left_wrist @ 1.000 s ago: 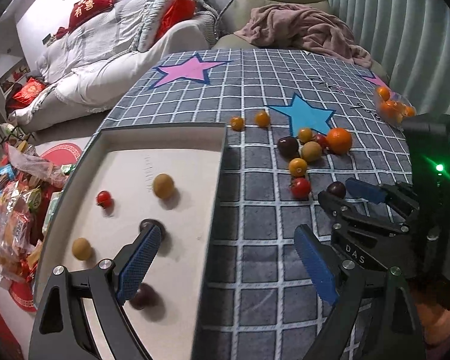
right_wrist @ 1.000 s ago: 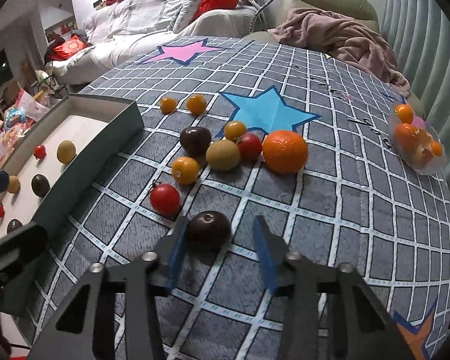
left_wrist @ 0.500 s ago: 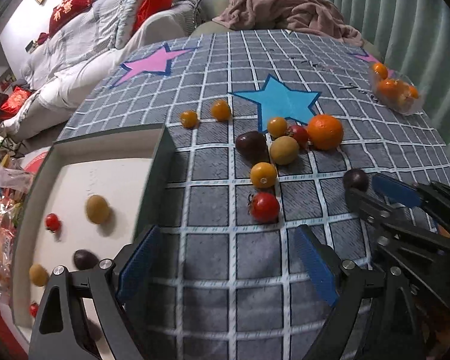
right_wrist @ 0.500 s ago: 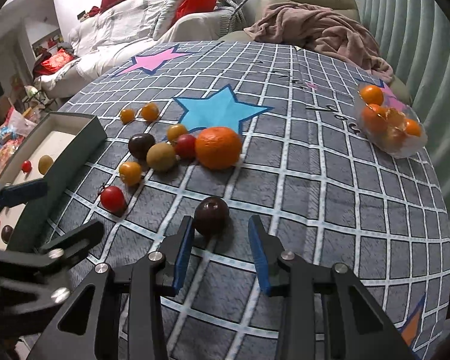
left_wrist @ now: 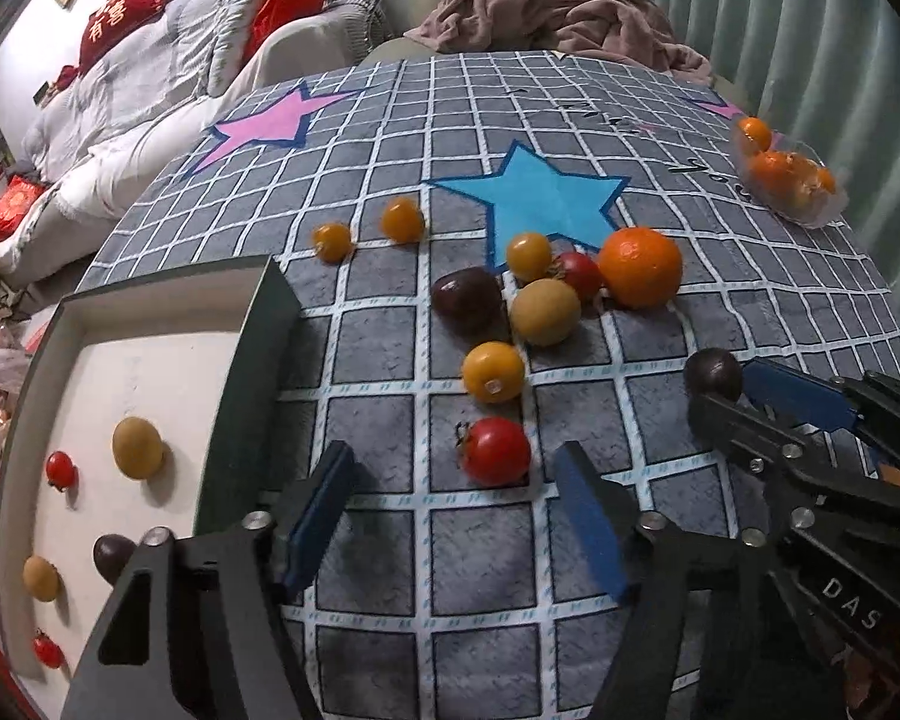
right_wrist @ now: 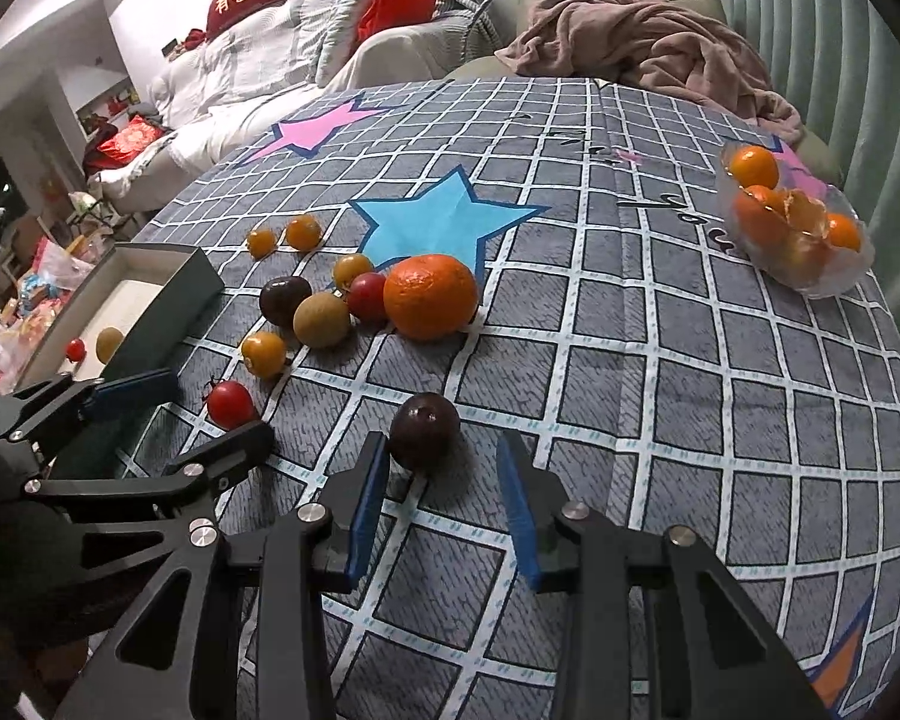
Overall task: Organize fruits
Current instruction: 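Grasp a red cherry tomato with the left gripper while the right grasps a dark plum, then carry both fruits over the white tray and lower them inside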
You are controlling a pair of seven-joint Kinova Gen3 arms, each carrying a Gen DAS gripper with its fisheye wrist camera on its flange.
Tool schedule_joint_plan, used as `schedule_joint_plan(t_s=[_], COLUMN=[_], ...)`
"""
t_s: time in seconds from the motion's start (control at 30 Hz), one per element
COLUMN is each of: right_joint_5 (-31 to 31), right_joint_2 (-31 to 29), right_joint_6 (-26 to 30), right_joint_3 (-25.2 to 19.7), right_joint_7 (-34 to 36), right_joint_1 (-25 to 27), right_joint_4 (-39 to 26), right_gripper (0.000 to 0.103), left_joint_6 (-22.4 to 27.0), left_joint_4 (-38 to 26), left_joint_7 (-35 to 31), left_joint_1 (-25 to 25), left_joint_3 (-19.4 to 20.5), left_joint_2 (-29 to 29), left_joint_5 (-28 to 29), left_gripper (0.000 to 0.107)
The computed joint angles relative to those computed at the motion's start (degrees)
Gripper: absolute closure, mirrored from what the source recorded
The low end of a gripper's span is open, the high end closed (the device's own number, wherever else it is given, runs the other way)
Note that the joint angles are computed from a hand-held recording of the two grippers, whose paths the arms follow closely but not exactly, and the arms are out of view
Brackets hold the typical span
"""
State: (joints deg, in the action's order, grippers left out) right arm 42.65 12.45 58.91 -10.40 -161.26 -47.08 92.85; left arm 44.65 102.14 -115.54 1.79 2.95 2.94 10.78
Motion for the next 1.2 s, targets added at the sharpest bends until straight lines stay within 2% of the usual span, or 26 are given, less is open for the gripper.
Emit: schedule_joint_plan(t_s=[0.03,0.1,0.17,0.2,0.23,0.27,0.83,1.2], right_joint_5=[-0.2,-0.4,-0.9,-1.7,-2.7,-2.9,-3.0,-2.1], right_joint_2=[0.0,0.1,0.0,-0.4,-0.9,-1.3,-6.5,-7.2], right_joint_6=[-0.2,-0.6,-0.9,-2.1,-3.5,-4.0,-3.6,1.2], right_joint_3=[0.0,0.1,0.5,0.1,-0.3,0.0,-4.0,-7.1], right_joint_7=[0.3,0.2,0.6,0.8,1.0,0.4,-6.2,-8.9], right_joint_1=[0.2,0.3,0.3,1.1,2.0,1.8,1.1,-1.9], right_joint_4=[-0.1,-0.2,-0.3,0.1,0.5,0.9,6.3,6.3], right_gripper=[0.062,0.062,0.064,0.068,0.078,0.078,0.078,0.078], left_joint_6=[0.3,1.5,1.2,0.8,0.3,0.4,7.0,10.7], left_joint_4=[-0.1,-0.5,-0.2,0.2,0.6,0.7,5.8,8.1], left_joint_7=[-0.8,-3.3,-3.9,-4.0,-3.9,-4.3,-14.7,-19.0], left_joint_1=[-0.6,-0.7,-0.4,0.0,0.2,0.2,-4.6,-7.4], left_joint_3=[0.5,0.0,0.2,0.4,0.5,0.4,-5.0,-8.2], left_joint_2=[0.0,0.2,-0.1,-0.4,-0.7,-0.8,-6.6,-9.3], left_joint_5=[1.0,3.6,3.7,3.2,2.7,3.0,11.5,14.4], left_gripper=[0.045,0.066,0.079,0.083,0.083,0.083,0.083,0.083])
